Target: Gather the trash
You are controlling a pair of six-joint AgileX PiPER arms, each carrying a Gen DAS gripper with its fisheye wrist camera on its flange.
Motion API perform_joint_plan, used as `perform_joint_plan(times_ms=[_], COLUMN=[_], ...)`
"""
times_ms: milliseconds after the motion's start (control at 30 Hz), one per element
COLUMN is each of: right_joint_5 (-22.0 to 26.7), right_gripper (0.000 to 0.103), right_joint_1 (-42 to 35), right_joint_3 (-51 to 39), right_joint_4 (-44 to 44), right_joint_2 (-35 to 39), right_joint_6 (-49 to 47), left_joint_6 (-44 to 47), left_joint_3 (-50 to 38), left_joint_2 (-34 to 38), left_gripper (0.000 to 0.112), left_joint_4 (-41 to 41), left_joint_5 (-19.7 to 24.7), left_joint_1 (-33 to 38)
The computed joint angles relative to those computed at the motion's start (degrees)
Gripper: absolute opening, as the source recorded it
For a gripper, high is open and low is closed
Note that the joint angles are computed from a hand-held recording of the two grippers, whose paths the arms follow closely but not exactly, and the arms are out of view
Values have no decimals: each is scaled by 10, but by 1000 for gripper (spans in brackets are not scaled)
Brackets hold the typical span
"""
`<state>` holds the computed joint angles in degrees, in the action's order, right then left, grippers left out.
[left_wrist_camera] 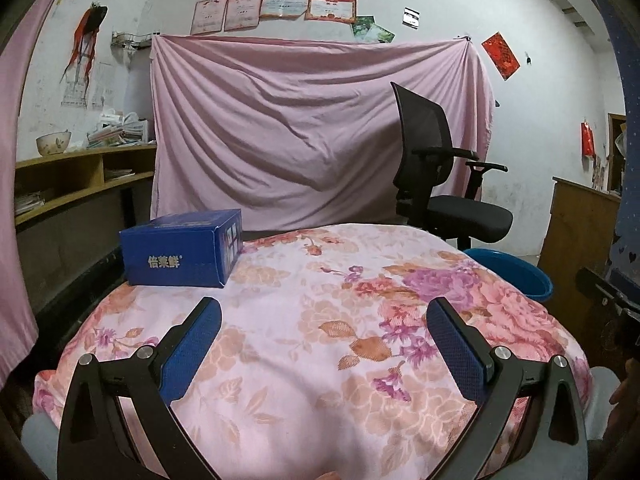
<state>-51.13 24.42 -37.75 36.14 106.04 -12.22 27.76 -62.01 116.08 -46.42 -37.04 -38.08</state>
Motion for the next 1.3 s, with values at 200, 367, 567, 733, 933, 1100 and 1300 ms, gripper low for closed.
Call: perform_joint_plan(times_ms=[200,367,567,733,933,1100,1300], right_joint_5=[1,4,8,8,7,7,7], right_gripper=[103,103,103,103,103,103,103], right_joint_1=[1,0,-3,-3,-2,-1,1], right_joint_3=[1,2,2,2,2,2,2], right_joint_4=[0,-1,-4,-6,-5,-6,-2], right_joint_2=[5,5,4,6,6,7,7], right_joint_6=[2,5,8,10,10,10,9], left_joint_6=[-3,-8,-11,-12,-11,-15,-17], left_joint_3=[3,7,9,10,11,12,14], left_joint_2=[5,6,6,6,5,7,8], left_gripper=[101,101,101,100,101,101,101], left_joint_4=[5,11,12,10,10,12,15], left_joint_5=[-5,-14,-18,-20,-21,-24,-28], left_joint_1=[-1,-2,-1,-1,-1,1,1])
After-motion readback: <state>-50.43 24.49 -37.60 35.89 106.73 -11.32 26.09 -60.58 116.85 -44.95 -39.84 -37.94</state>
